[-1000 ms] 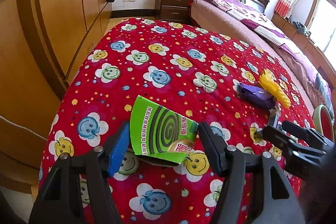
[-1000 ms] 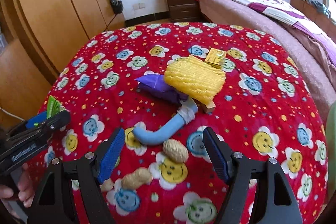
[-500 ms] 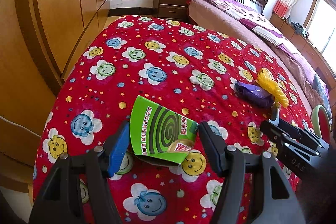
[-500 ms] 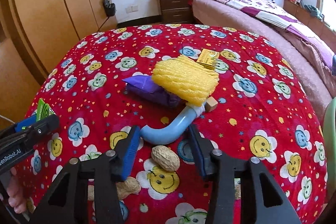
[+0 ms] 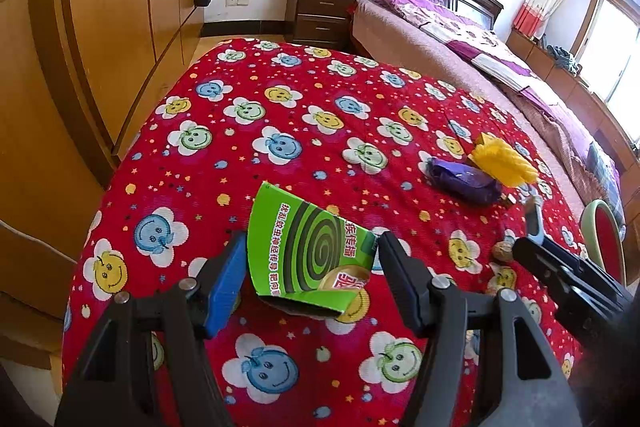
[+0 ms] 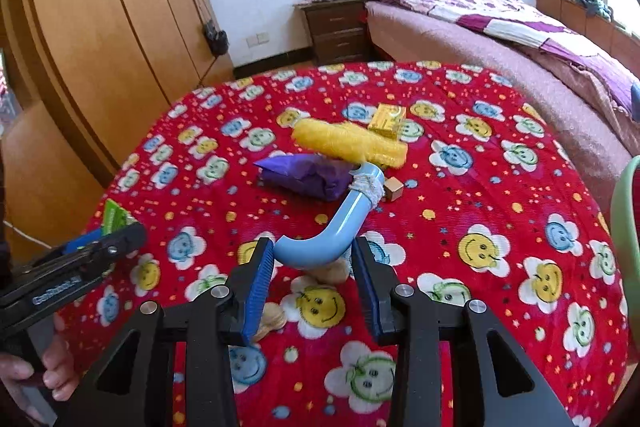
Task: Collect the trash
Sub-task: 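Grasp the blue plastic tube with the right tool while the left tool holds the green box, then carry the green box in the left tool while the right tool carries the blue tube toward the bucket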
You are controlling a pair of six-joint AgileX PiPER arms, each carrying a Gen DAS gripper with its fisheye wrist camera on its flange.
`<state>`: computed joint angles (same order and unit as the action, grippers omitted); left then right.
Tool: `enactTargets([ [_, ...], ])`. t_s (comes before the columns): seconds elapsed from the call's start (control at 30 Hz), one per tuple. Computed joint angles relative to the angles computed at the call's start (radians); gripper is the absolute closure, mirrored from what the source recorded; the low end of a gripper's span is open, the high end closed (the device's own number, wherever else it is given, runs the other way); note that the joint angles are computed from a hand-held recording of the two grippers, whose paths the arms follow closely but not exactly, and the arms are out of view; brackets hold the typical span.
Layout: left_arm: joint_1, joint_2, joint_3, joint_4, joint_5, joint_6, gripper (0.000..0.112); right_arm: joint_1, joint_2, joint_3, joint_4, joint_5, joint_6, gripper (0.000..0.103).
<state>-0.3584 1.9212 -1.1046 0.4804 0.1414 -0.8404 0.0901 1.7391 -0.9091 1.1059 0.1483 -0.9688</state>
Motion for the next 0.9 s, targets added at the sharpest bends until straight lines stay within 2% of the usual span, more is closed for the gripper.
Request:
enactTargets([
  [0.2, -0.016, -0.034, 0.023, -0.022, -0.008, 0.018, 0.046, -0.037, -0.116, 0.099, 0.32, 0.021, -0.311, 0.063],
  [0.27, -0.022, -0.044, 0.027, -0.065, -0.01, 0.059, 0.046, -0.055, -0.139, 0.112, 0.349, 0.033, -0.34, 0.063],
  [0.4, -0.046, -0.062, 0.033, -0.039, -0.003, 0.03, 0.046, -0.093, -0.204, 0.162, 0.421, 0.054, -0.413, 0.063],
  [0.6, -0.078, -0.092, 0.036, -0.162, -0.001, 0.153, 0.046, -0.167, -0.298, 0.24, 0.504, 0.091, -0.506, 0.063],
  [0.73, -0.103, -0.111, 0.035, -0.338, -0.004, 0.329, 0.046, -0.222, -0.357, 0.29, 0.531, 0.119, -0.545, 0.063],
  [0.9, -0.151, -0.119, 0.012, -0.413, 0.016, 0.409, 0.046, -0.325, -0.407, 0.338, 0.519, 0.178, -0.555, 0.063],
])
